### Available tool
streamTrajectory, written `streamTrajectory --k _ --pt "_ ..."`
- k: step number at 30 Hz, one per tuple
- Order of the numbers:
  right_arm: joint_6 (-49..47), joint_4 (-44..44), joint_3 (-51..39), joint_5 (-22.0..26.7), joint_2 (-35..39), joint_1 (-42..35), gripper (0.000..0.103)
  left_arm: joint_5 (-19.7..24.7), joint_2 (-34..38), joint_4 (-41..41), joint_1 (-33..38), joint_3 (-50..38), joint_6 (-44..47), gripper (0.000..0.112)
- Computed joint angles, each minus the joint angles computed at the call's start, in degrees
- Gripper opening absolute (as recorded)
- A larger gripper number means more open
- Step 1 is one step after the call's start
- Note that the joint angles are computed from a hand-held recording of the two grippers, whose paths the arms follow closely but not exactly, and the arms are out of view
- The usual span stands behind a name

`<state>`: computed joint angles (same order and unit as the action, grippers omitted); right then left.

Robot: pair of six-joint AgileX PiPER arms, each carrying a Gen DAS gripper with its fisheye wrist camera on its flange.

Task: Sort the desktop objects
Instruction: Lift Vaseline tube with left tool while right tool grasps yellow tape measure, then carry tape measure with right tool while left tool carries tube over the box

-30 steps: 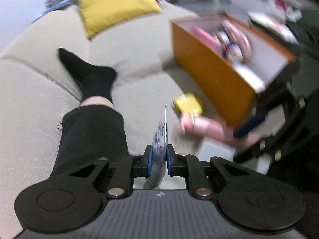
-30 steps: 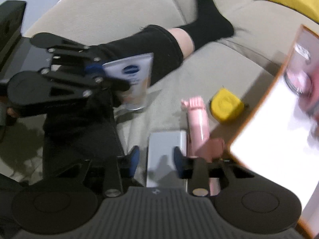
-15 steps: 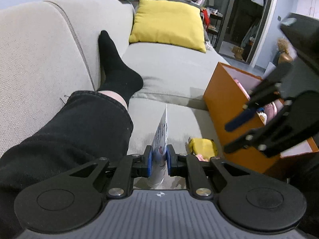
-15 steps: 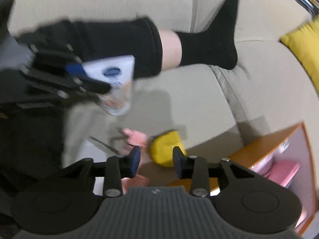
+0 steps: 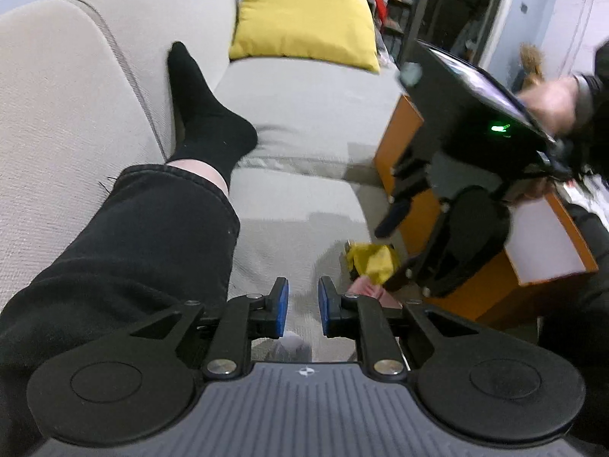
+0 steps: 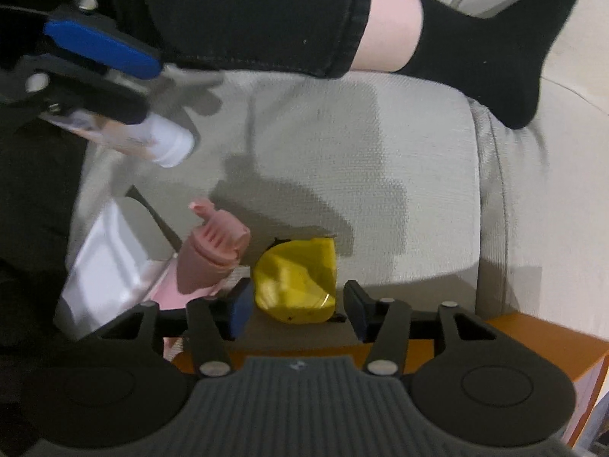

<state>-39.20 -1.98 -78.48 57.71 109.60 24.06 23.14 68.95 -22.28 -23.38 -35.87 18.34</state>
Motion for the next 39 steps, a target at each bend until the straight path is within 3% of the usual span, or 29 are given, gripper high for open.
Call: streamTrajectory --k 3,10,13,15,16,17,23,29,34,39 --pt "-0.16 -0.1 -1.35 0.56 1.68 0.53 0.058 2.34 -0.57 6.11 -1.85 -0.96 -4.61 0.019" --pt "1.67 -2.37 -2.66 2.38 3.35 2.04 0.056 9.07 -6.83 12.04 -2.61 -0.85 -10.52 0.037" --pt "1.91 -2.55 -2.68 2.58 3.55 2.44 0.055 11.8 -8.84 21.66 -8.04 -0.29 -20.73 0.051" --pt "2.56 -3.0 -2.62 2.5 3.68 2.83 0.054 13.55 -9.06 30.19 -13.43 0.17 -30.27 0.051" --pt "3.26 -3.34 -2.82 2.65 3.96 3.12 0.052 14.55 -8.67 34.07 -16.02 0.45 -34.88 0.046" --pt "3.56 -3.32 -3.1 2.96 4.24 3.29 0.052 14.75 -8.48 36.55 -17.61 1.03 -37.94 0.033" --pt "5.77 -4.09 -3.02 2.71 4.76 4.28 0.052 11.3 -10.65 41.64 -19.11 4.5 -47.04 0.014" --pt "7.78 -4.27 0.93 -1.17 0.6 4.34 0.052 8.18 -12.11 38.27 -15.03 5.19 -45.76 0.011" --pt "6.01 0.6 5.93 -3.94 -8.36 2.74 0.052 7.25 -12.94 33.32 -12.15 3.24 -40.48 0.01" --pt "1.91 5.38 4.13 -1.11 -17.42 -2.18 0.052 7.28 -13.24 31.28 -10.91 -0.9 -38.6 0.01"
